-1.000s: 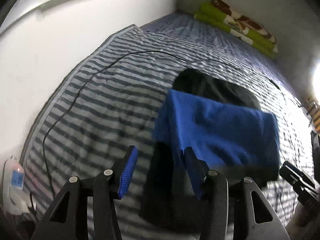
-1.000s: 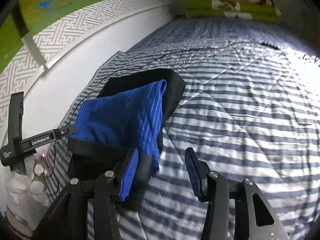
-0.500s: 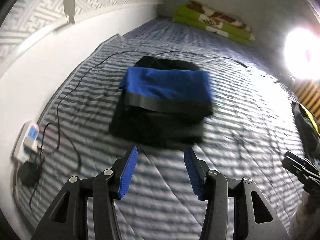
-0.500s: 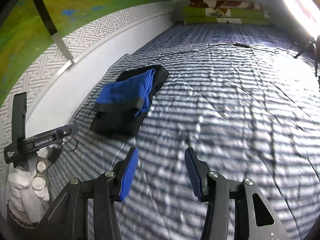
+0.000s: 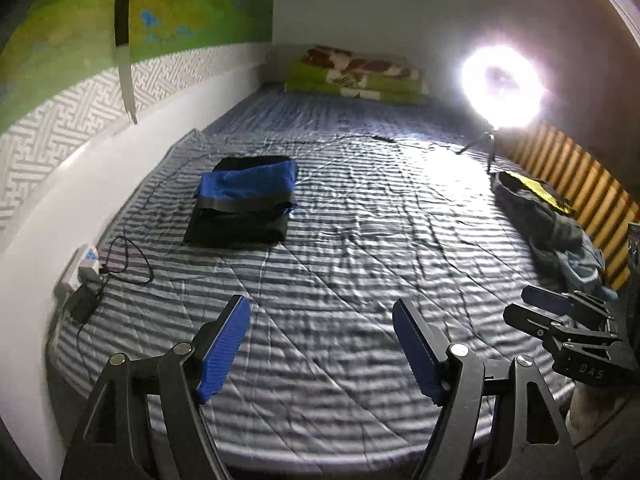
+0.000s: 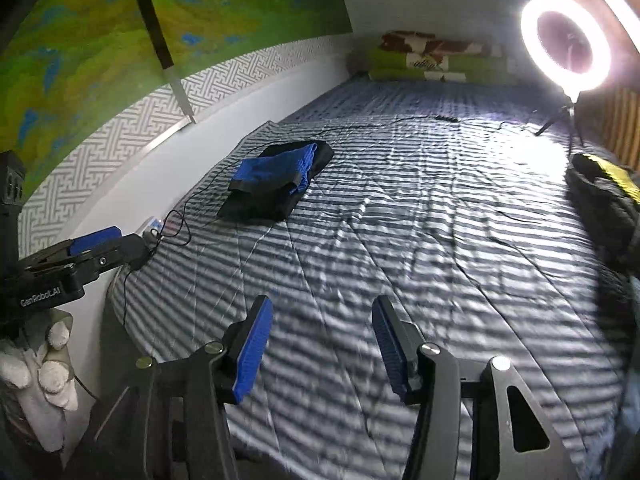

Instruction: Fold small clothes

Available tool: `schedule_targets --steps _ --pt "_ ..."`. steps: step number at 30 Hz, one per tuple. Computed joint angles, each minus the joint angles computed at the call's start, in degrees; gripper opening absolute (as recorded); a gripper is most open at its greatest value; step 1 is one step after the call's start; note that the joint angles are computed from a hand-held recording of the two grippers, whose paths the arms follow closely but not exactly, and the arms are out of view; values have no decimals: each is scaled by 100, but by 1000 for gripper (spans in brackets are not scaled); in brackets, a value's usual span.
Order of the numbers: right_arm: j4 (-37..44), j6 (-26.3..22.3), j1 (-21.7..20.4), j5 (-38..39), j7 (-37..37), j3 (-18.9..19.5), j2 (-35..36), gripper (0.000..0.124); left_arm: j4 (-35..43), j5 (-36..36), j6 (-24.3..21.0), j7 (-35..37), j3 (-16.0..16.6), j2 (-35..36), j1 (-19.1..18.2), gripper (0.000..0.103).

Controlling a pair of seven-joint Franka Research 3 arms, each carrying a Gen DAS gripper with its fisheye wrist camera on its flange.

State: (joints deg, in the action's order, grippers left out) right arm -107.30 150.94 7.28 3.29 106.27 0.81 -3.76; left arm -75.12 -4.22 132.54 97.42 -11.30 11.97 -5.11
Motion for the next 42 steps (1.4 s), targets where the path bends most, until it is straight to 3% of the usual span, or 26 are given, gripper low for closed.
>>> schedule_targets --steps 8,13,20,32,42 --pt "-1220 125 -194 -603 589 374 -1320 54 -2305 -506 660 -237 159 -1941 -134 88" --pt "-1754 196 -439 -971 1075 748 -1893 55 -2929 -171 758 -363 299 -2473 -283 89" --pt "-2231 299 -365 -704 1233 836 -2390 55 -3382 -77 765 -491 465 -2908 -410 92" --pt "-2246 16 -688 -1134 1656 1289 -2663 55 -3537 -43 697 -533 592 -3227 -522 97" --pt "-2259 -17 -600 -1216 1642 1173 -2664 55 -3458 181 734 -713 544 -3187 -517 99"
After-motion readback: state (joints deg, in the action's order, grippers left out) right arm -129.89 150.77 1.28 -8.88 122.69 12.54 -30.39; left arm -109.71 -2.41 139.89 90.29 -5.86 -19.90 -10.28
